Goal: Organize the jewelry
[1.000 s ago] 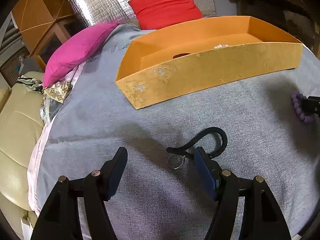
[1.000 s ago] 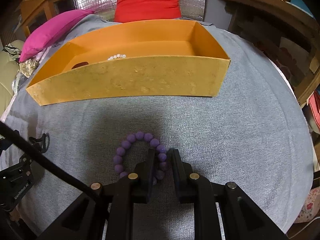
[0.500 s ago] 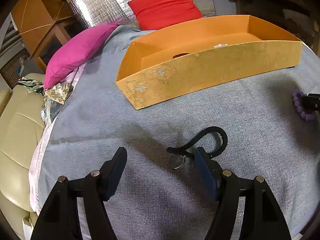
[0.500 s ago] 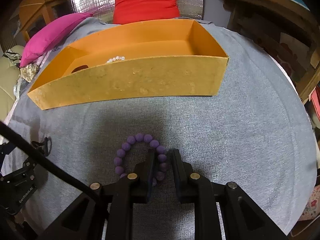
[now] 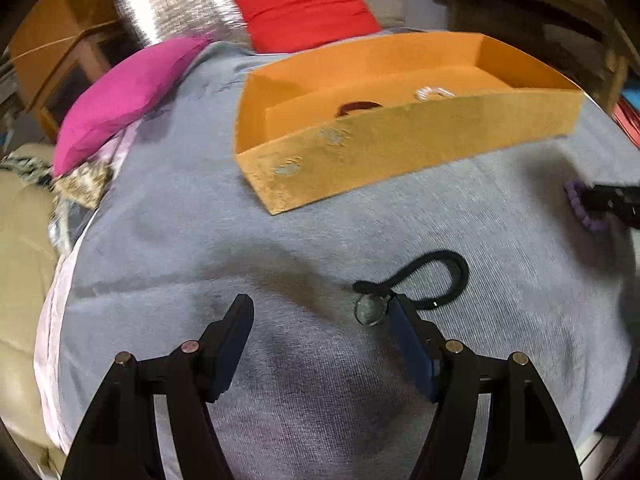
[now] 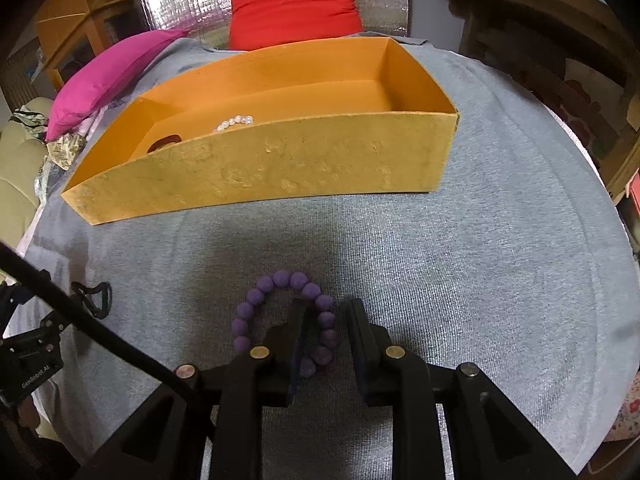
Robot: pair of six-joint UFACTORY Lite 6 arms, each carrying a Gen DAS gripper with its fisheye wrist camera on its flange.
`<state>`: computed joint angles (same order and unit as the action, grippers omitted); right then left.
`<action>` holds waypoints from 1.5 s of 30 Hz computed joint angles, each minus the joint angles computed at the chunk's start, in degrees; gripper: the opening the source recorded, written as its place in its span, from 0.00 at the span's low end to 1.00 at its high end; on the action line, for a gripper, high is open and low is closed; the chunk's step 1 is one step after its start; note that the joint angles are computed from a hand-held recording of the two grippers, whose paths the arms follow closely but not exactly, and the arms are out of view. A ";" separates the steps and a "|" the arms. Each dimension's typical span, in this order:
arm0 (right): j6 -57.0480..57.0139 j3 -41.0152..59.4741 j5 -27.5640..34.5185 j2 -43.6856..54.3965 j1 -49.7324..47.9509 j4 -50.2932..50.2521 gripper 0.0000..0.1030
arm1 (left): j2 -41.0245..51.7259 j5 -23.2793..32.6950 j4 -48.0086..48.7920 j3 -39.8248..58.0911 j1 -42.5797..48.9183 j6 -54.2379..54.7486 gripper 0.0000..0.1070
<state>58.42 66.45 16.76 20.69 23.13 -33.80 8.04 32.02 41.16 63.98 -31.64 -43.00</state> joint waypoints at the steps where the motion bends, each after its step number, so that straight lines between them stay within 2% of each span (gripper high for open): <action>1: -0.63 -0.26 -0.32 -0.18 -0.21 0.57 0.24 | 0.25 -0.41 -0.24 0.10 -0.08 1.12 0.67; 5: -4.23 -1.12 -1.61 -0.86 -1.17 4.10 0.24 | 1.13 -2.85 -2.85 1.43 -0.18 7.48 0.67; 9: -3.32 -0.70 -1.62 -0.33 -1.08 3.13 0.24 | 2.65 -5.12 -7.05 3.36 -0.25 13.03 0.67; 17: -2.93 -1.03 -2.21 -0.47 -1.21 3.41 0.24 | 5.67 -7.06 -11.57 5.34 0.68 16.48 0.67; 18: -3.23 -1.27 -2.35 -0.67 -1.38 3.72 0.25 | 5.44 -7.45 -14.79 5.22 1.27 18.75 0.62; 19: -3.25 -1.36 -2.43 -0.75 -1.43 3.81 0.24 | 3.87 -7.62 -16.44 3.50 0.29 18.85 0.50; 21: -4.15 -1.62 -2.69 -1.01 -1.68 4.82 0.25 | 2.32 -8.36 -20.83 1.91 0.43 22.40 0.37; 24: -6.66 -2.16 -3.43 -1.51 -2.34 7.56 0.25 | 0.30 -8.49 -18.16 -0.33 -1.08 19.94 0.26; 27: -8.93 -2.70 -4.15 -1.96 -2.80 10.11 0.24 | -1.07 -8.72 -19.63 -1.89 -1.66 20.58 0.18; 33: -8.70 -4.28 -5.18 -3.14 -2.86 9.94 0.24 | -3.45 -8.73 -20.29 -4.28 -2.25 19.76 0.16; 39: -14.18 -7.14 -7.20 -5.37 -4.60 15.25 0.20 | -4.59 -9.05 -19.61 -5.43 -2.65 19.41 0.16; 41: -16.64 -8.09 -7.89 -6.19 -5.12 17.69 0.15 | -2.61 -9.76 -22.12 -3.72 -0.72 22.69 0.16; 45: -25.31 -9.26 -9.11 -7.37 -5.80 26.43 0.15 | -3.15 -10.12 -24.66 -3.73 -0.11 23.92 0.14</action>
